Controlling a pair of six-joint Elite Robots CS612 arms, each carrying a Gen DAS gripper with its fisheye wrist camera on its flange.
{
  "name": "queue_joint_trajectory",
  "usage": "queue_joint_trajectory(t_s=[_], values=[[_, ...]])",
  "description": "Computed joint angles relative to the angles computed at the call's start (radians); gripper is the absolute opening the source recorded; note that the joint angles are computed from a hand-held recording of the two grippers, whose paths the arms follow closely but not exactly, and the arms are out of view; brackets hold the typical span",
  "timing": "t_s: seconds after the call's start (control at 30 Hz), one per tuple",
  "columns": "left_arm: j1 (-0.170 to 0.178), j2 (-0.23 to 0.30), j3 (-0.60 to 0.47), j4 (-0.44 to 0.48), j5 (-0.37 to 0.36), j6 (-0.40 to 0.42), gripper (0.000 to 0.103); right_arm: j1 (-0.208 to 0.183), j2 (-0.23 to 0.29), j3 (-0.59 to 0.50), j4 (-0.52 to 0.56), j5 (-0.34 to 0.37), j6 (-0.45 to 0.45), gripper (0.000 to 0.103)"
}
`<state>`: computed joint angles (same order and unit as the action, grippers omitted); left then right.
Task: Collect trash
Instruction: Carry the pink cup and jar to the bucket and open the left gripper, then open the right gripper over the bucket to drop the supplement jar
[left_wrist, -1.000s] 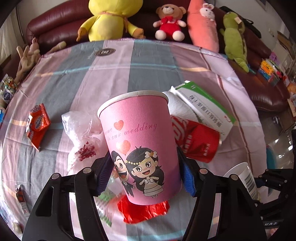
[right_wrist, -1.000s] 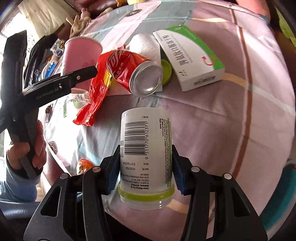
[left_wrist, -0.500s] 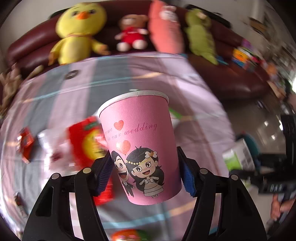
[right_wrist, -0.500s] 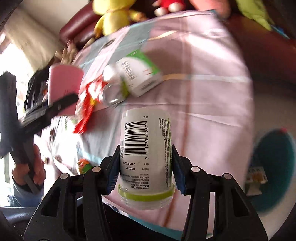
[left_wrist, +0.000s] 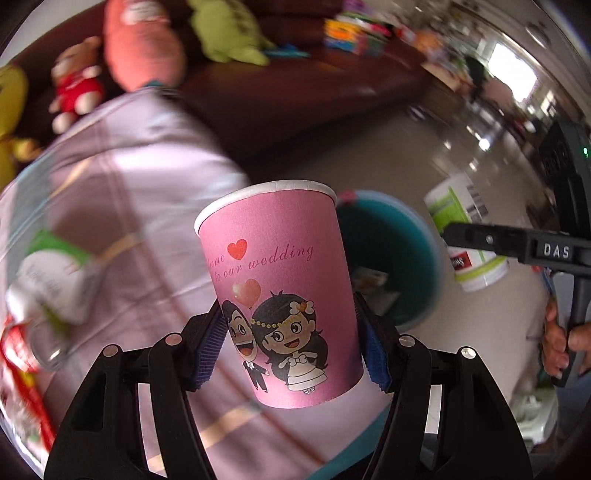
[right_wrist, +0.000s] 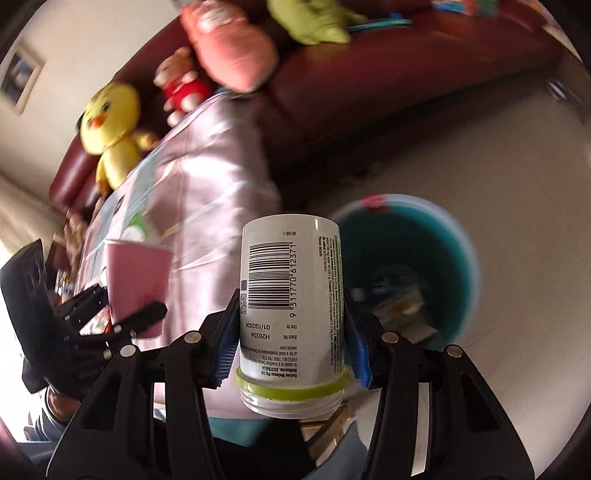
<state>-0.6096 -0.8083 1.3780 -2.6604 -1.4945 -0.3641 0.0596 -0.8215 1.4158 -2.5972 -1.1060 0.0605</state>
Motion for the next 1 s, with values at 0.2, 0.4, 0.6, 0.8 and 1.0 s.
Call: queue_joint_trajectory(t_s=[0.2, 0.4, 0.6, 0.8, 1.0], values=[[-0.022, 0.087, -0.129, 0.105, -0.070, 0.059, 0.066, -0.038, 0.010, 0.022, -0.010, -0.008, 0.053, 0.048], [-0.035, 0.170, -0.261, 0.234, -0.092, 0.091, 0.066, -0.056, 0.035, 0.007, 0.010, -0.004, 0.078, 0.048], [-0.037, 0.229, -0.352, 0.329, -0.099, 0.095, 0.068, -0.066, 0.059, -0.015, 0.045, -0.002, 0.082, 0.048], [-0.034, 0.237, -0.351, 0.352, -0.079, 0.089, 0.081, -0.066, 0.077, -0.041, 0.074, -0.003, 0.075, 0.048], [-0.021, 0.219, -0.316, 0.327, -0.093, 0.062, 0.081, -0.060, 0.091, -0.065, 0.103, 0.000, 0.062, 0.048]])
